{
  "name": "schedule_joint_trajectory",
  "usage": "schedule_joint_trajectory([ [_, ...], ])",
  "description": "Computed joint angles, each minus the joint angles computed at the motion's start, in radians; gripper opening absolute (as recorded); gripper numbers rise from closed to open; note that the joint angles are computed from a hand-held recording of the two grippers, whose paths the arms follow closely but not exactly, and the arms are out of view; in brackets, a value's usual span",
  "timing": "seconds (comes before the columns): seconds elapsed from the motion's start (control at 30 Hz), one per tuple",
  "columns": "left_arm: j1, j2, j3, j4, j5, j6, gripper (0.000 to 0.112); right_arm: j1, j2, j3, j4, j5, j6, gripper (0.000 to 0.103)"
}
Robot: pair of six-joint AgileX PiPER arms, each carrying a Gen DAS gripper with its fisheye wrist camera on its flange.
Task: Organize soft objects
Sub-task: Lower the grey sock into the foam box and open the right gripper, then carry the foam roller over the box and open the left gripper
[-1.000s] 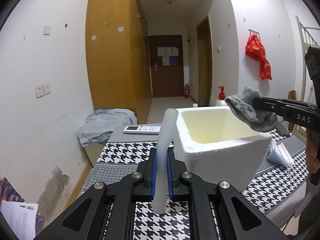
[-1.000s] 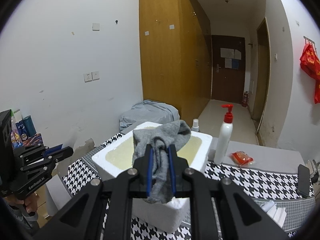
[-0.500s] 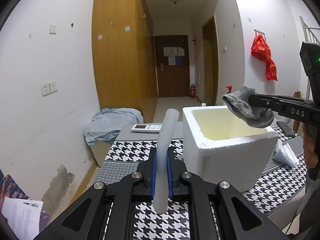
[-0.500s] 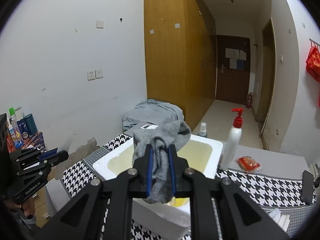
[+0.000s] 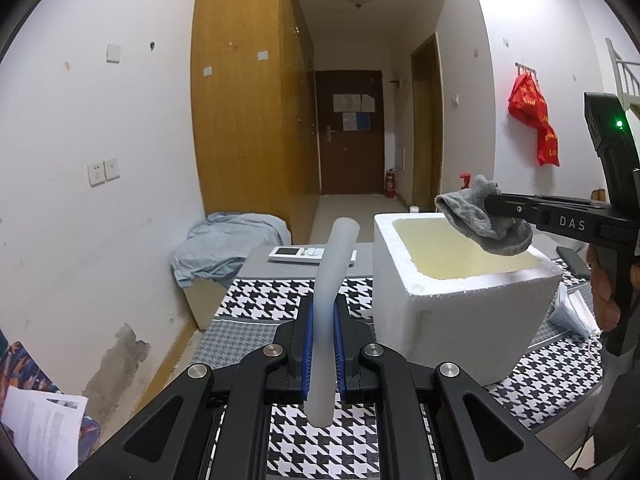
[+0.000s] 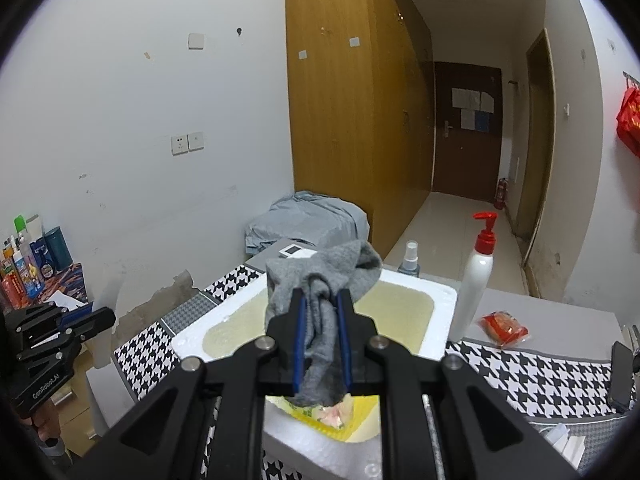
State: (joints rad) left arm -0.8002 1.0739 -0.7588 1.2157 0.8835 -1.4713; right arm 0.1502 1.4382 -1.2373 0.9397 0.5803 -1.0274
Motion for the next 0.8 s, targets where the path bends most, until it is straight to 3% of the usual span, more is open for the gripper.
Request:
schedule_joint_trajectory([
  [0.13, 0.002, 0.004, 0.0, 0.001, 0.003, -0.006, 0.01, 0.008, 0.011, -0.008, -0.011, -0.005, 0.01, 0.022],
  [0.2, -0.002, 0.007, -0.002, 0.004, 0.01, -0.013, 0.01, 0.009, 0.014, -0.008, -0.017, -0.008, 0.012, 0.04],
  [0.23, -0.001, 0.007, -0.002, 0.001, 0.007, -0.013, 0.01, 0.011, 0.013, -0.006, -0.02, -0.007, 0.013, 0.06],
  [0.27, 0.0, 0.01, -0.004, -0.001, 0.007, -0.012, 0.01, 0.01, 0.01, -0.004, -0.02, -0.004, 0.011, 0.071],
  [0.3, 0.001, 0.011, -0.003, -0.001, 0.008, -0.013, 0.01, 0.005, 0.004, 0.005, 0.001, -0.006, -0.003, 0.074],
  [0.8, 0.063, 0.056, -0.081, -0.04, -0.079, 0.091, 0.01, -0.062, -0.069, 0.071, 0.097, 0.023, -0.1, 0.083],
])
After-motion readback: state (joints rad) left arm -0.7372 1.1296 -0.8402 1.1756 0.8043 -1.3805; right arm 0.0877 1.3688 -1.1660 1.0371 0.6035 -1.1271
